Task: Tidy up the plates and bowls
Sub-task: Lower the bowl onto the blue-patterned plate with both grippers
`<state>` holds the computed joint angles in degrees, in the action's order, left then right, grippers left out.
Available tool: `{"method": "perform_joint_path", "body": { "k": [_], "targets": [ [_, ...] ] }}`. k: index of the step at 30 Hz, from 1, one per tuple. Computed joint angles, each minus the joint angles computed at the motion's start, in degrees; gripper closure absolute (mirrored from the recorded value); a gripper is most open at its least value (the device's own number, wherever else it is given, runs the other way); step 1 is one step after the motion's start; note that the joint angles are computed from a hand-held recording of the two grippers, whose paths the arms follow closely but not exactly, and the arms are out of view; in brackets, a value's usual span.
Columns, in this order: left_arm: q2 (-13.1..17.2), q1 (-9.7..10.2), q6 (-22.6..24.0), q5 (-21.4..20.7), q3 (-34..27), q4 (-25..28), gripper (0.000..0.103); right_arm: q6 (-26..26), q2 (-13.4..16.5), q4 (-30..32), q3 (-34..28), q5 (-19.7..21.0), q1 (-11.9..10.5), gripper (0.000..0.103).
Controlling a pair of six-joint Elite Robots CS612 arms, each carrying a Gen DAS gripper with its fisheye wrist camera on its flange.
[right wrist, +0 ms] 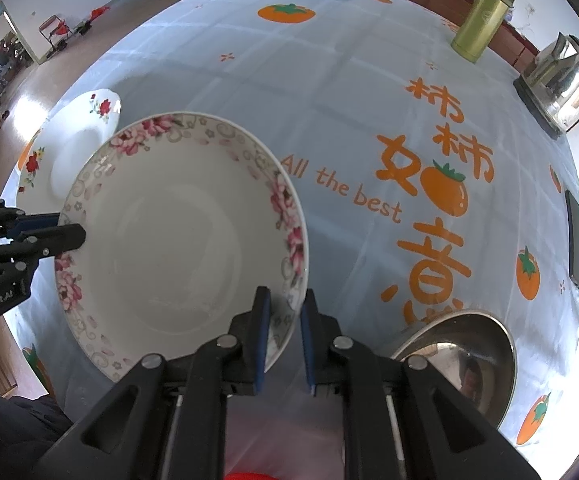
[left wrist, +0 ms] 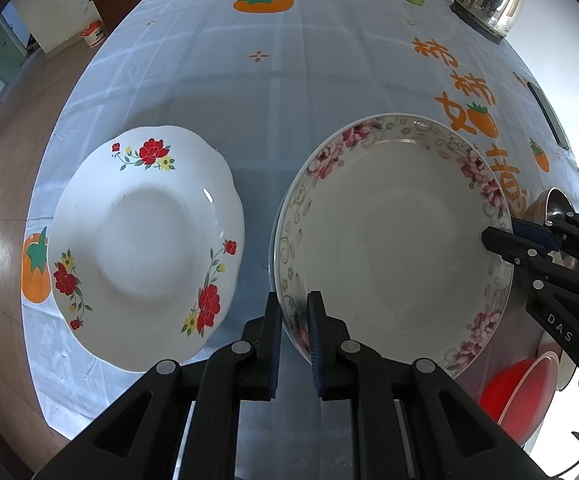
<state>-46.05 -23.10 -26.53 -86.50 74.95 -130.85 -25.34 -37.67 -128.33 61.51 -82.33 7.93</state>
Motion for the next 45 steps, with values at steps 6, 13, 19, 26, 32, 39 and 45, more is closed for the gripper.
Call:
{"method": "perform_joint_path", "body": {
  "k": [6, 13, 19, 26, 32, 39, 45],
  "targets": [
    [-0.04, -0.15, 0.24, 0.56, 0.08, -0.13, 0.089, -0.33, 0.09, 0.01, -0.05, -0.53, 0.14, 0.088],
    [-0.26, -0.32, 0.21, 1.04, 0.65, -0.73, 0.089, -1.10, 0.17, 0.04, -0.17, -1.39, 0.34, 0.087],
    [-0.36, -0.45, 0.29, 1.83, 1.01, -1.23, 0.089, -2.41, 0.17, -0.92, 0.25, -3.28, 0.76, 0.088],
    [-0.29, -0.54, 0.47, 2.38, 0.99, -1.33, 0.089, -2.47, 0.22, -0.89, 0.15, -3.26, 0.68, 0.088],
    [-0.33, -0.59, 0.65, 2.58, 1.11, -1.40, 0.089, -2.41, 0.20, -1.01, 0.23, -3.26, 0.70, 0.088],
    [-0.33, -0.85, 1.37, 3.81, 1.30, -1.59, 0.088, -2.12, 0.14, -1.11, 0.32, -3.09, 0.67, 0.088],
    [-0.32, -0.77, 1.40, 3.72, 1.32, -1.78, 0.088, -2.06, 0.12, -1.20, 0.39, -3.06, 0.66, 0.088]
  ]
}}
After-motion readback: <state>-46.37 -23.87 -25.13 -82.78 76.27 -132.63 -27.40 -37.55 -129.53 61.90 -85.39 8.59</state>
